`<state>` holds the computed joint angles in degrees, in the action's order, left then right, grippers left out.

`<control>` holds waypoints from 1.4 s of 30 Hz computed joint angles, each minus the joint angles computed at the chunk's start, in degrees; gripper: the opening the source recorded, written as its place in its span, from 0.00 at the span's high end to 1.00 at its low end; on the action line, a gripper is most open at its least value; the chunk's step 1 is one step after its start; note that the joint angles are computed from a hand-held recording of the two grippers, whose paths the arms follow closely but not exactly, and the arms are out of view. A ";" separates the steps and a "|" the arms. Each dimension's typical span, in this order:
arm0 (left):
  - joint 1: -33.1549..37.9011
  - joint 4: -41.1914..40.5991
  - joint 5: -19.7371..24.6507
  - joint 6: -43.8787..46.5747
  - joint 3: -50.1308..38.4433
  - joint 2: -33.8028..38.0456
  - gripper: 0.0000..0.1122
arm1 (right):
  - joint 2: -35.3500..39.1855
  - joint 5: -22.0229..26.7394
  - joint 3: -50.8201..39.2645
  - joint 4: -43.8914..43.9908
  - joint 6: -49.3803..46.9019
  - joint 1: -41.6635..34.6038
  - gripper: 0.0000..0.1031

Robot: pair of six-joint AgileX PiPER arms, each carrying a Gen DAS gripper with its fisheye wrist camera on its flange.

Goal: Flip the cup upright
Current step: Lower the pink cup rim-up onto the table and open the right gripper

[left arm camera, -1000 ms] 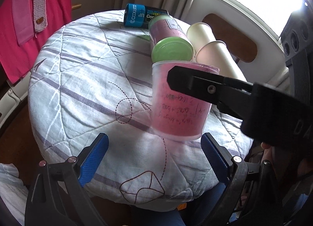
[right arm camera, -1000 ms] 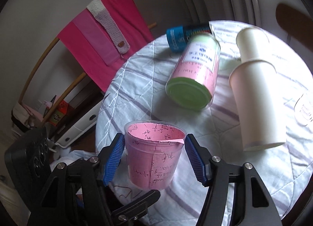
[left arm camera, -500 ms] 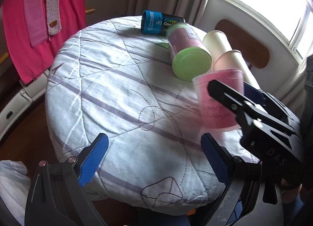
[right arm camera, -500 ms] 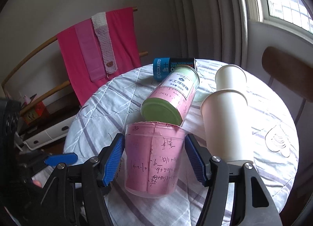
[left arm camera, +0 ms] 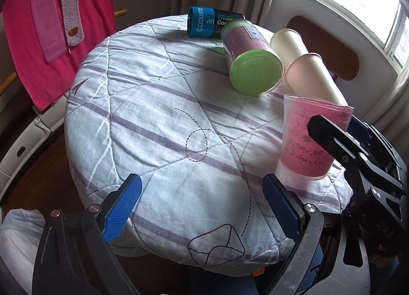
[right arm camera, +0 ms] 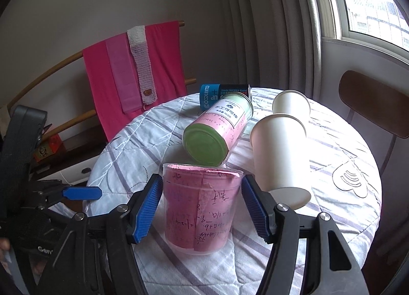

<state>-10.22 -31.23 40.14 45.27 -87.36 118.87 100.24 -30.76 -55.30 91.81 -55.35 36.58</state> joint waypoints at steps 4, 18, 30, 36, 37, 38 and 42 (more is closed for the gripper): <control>0.12 0.82 -0.22 -0.10 0.78 -0.54 0.14 | -1.10 -1.36 1.90 -1.75 1.55 1.50 0.37; -0.97 -0.39 -3.15 -0.29 1.52 -1.10 0.14 | 0.57 -13.10 8.58 -15.82 11.54 8.97 0.37; 0.61 0.63 -5.64 -5.80 -2.66 0.05 0.14 | 8.09 -22.54 1.91 -21.36 12.27 8.51 0.38; -0.22 3.13 -4.27 -8.55 -6.20 2.91 0.14 | 8.64 -18.38 0.46 -18.06 8.87 7.79 0.37; -0.34 2.99 -4.44 -8.45 -5.84 2.86 0.14 | 8.26 -18.60 0.98 -17.93 8.96 8.14 0.36; -0.39 2.78 -4.43 -8.28 -5.55 2.73 0.14 | 7.95 -18.27 1.01 -16.65 7.86 8.34 0.35; -0.56 1.80 -5.08 -6.74 -3.51 1.17 0.14 | 6.02 -13.85 2.34 -14.25 7.54 7.34 0.24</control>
